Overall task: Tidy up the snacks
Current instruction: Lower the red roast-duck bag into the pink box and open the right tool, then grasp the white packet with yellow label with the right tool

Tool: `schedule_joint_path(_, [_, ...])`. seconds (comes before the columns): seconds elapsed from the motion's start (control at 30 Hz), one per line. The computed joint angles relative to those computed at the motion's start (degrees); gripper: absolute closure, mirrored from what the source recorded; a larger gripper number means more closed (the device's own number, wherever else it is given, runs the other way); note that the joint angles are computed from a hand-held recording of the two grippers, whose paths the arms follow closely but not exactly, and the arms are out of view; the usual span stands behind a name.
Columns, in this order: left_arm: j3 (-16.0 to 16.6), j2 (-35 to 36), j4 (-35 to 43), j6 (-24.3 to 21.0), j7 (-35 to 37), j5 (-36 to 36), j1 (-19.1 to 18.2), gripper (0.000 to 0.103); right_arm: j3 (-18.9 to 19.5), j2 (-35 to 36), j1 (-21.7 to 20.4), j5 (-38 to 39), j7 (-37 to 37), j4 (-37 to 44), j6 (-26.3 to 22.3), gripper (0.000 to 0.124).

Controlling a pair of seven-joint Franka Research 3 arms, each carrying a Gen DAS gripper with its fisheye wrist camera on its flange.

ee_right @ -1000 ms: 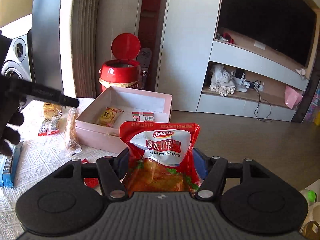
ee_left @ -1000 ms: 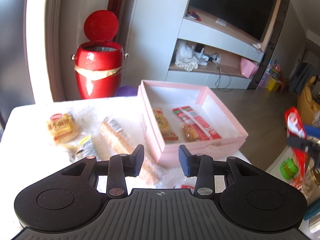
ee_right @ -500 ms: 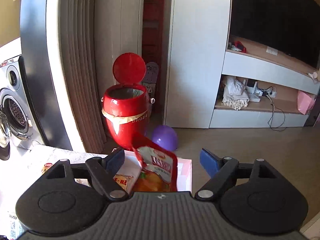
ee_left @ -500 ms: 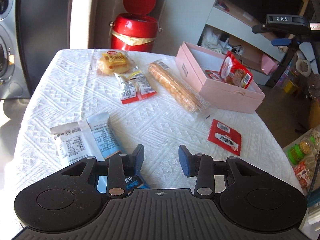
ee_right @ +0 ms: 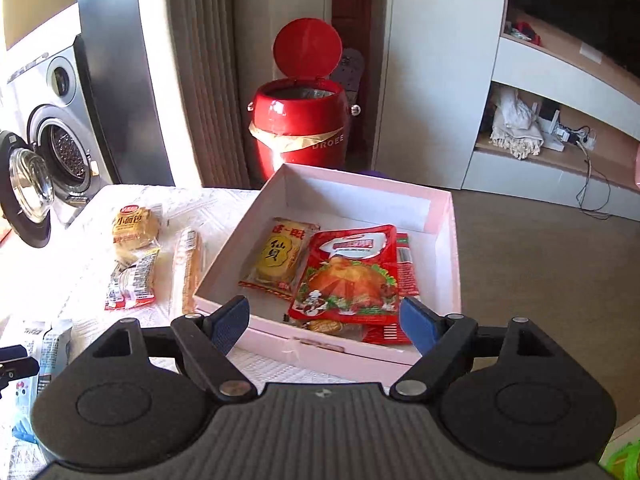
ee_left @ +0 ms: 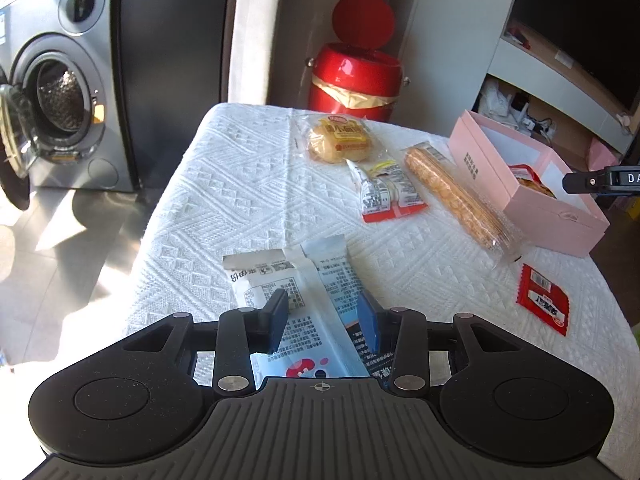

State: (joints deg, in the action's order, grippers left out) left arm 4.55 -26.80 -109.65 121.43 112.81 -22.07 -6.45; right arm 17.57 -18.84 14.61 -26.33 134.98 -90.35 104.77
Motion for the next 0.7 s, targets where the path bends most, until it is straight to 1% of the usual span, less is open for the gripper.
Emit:
schedule_joint_path(0.07, [-0.5, -0.4, -0.4, 0.4, 0.5, 1.5, 0.3, 0.061, 1.0, 2.2, 1.0, -0.1, -0.6, 1.5, 1.2, 0.041])
schedule_joint_path(0.17, [-0.6, -0.7, -0.8, 0.4, 1.1, 2.7, 0.5, 0.061, 1.4, 5.8, 3.5, 0.5, -1.8, 3.9, 3.7, 0.041])
schedule_joint_path(0.33, [0.1, -1.1, -1.5, 0.4, 1.6, 3.1, 0.5, 0.059, 0.2, 12.0, 7.8, 0.7, -2.0, 8.3, 4.5, 0.041])
schedule_joint_path(0.47, [1.5, -1.6, -2.1, -0.1, 1.0, 1.3, 1.0, 0.059, -2.0, 17.4, 10.7, 0.8, -1.0, 13.3, 5.2, 0.041])
schedule_joint_path(0.57, [2.7, -2.6, -3.6, -0.1, 0.1, -1.1, 1.3, 0.06, -3.8, 22.7, 13.0, 0.0, -2.4, 18.6, 5.6, 0.041])
schedule_joint_path(0.63, [3.5, -4.0, -5.7, 0.7, -0.4, -3.2, 1.3, 0.06, -5.0, 26.6, 14.9, -1.9, -3.5, 22.4, 5.1, 0.041])
schedule_joint_path(0.7, [3.9, -5.4, -8.0, 2.7, -0.7, -5.2, 1.0, 0.06, -6.5, 30.6, 16.6, -3.0, -3.3, 26.8, 3.7, 0.041])
